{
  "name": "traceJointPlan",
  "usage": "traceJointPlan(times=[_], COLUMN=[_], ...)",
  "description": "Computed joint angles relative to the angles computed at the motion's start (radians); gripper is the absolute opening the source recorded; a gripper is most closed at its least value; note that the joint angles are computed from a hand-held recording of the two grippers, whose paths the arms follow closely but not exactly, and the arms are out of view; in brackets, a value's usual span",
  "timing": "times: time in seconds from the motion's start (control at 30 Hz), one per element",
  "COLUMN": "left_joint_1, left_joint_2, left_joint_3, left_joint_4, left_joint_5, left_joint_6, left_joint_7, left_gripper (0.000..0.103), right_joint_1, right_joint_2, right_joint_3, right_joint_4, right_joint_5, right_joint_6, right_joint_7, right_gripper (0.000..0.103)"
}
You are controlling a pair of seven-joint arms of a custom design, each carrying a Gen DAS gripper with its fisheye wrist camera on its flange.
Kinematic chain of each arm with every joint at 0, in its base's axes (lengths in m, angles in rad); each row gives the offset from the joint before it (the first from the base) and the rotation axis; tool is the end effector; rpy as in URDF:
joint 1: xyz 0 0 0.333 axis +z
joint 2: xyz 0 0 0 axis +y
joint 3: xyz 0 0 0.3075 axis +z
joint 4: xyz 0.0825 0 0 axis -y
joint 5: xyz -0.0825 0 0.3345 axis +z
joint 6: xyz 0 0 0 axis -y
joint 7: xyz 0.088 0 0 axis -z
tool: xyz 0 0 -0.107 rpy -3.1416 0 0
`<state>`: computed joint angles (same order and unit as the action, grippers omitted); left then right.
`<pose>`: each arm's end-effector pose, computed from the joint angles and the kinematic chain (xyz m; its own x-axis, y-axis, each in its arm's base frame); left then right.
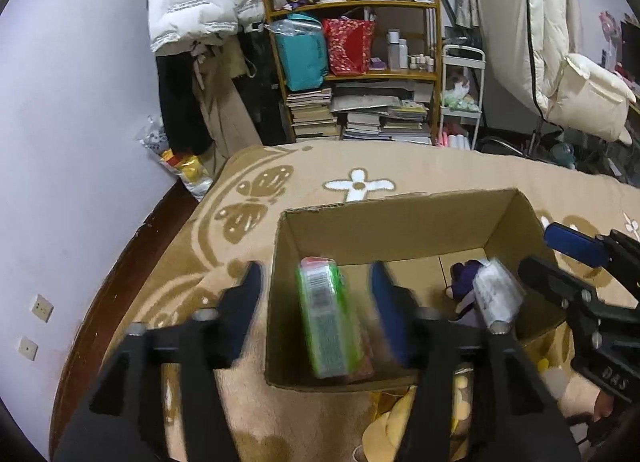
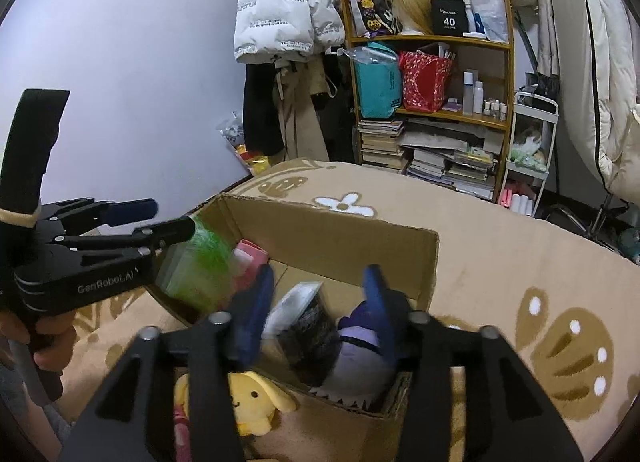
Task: Organize soft objects
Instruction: 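Lift both packs over the box and lower them inside, then open both tools and withdraw them from the box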
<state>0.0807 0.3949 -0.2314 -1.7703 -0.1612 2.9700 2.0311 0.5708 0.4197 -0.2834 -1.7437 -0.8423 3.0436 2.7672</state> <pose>0.6514 -0.0650 0.4594 -0.3492 -0.9301 -0.1134 -0.6111 0.3179 -0.7249 0.5941 0.2649 0.4425 0.0410 -0.9906 -0.1302 -0.5947 0.0806 -0.7999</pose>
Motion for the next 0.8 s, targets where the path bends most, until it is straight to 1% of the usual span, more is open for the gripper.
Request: traceJointPlan(times=[0.03,0.07,0.1,0.13,0.17,0.2,0.23,0.3,0.37,0.47,0.53,0.57,0.67,0.8], left_joint_1=[0.014,0.017,0.010,0.009,0.008,0.011,0.012,0.026,0.022,-0.013,-0.052,-0.062,-0.046,-0.016], left_joint_2=[-0.007,-0.015,-0.027,-0.033,-0.044,-0.058,-0.066,-0.089,-0.116,-0.153,-0.180,-0.196,-0.240,-0.298], left_joint_3=[-0.017,-0.019,-0.009,-0.007,-0.004,-0.005,-0.005,-0.014,-0.001,0.048,0.103,0.119,0.114,0.087], left_joint_4=[-0.004,-0.008,-0.017,-0.021,-0.032,-0.045,-0.051,-0.068,-0.094,-0.139,-0.172,-0.192,-0.239,-0.311], left_joint_5=[-0.014,-0.020,-0.016,-0.017,-0.019,-0.025,-0.029,-0.047,-0.050,-0.009,0.051,0.073,0.090,0.047], left_joint_6=[-0.004,-0.005,0.000,0.005,0.015,0.026,0.027,0.021,0.035,0.067,0.088,0.100,0.098,0.114], left_joint_7=[0.012,0.014,0.007,0.006,0.003,0.002,0.000,0.009,0.006,-0.038,-0.110,-0.140,-0.156,-0.111], left_gripper=[0.062,0.066,0.073,0.078,0.085,0.089,0.090,0.096,0.099,0.101,0.101,0.101,0.102,0.102], right_joint_1=[0.006,0.014,0.022,0.021,0.020,0.019,0.019,0.022,0.016,0.016,0.018,0.016,0.001,-0.027], right_joint_2=[-0.007,-0.013,-0.022,-0.030,-0.039,-0.050,-0.060,-0.081,-0.103,-0.142,-0.168,-0.182,-0.215,-0.261], right_joint_3=[-0.003,-0.009,-0.018,-0.016,-0.013,-0.009,-0.006,-0.002,0.013,0.031,0.038,0.050,0.098,0.149], right_joint_4=[-0.004,-0.007,-0.013,-0.019,-0.026,-0.034,-0.039,-0.048,-0.063,-0.086,-0.105,-0.115,-0.141,-0.183], right_joint_5=[-0.001,-0.011,-0.030,-0.042,-0.054,-0.068,-0.087,-0.135,-0.168,-0.229,-0.295,-0.310,-0.311,-0.351], right_joint_6=[-0.012,-0.020,-0.019,-0.018,-0.020,-0.026,-0.034,-0.052,-0.070,-0.109,-0.119,-0.132,-0.190,-0.215], right_joint_7=[0.005,0.017,0.038,0.050,0.061,0.074,0.090,0.137,0.171,0.242,0.311,0.325,0.315,0.356], right_gripper=[0.066,0.070,0.075,0.078,0.080,0.085,0.089,0.091,0.092,0.102,0.103,0.103,0.103,0.103])
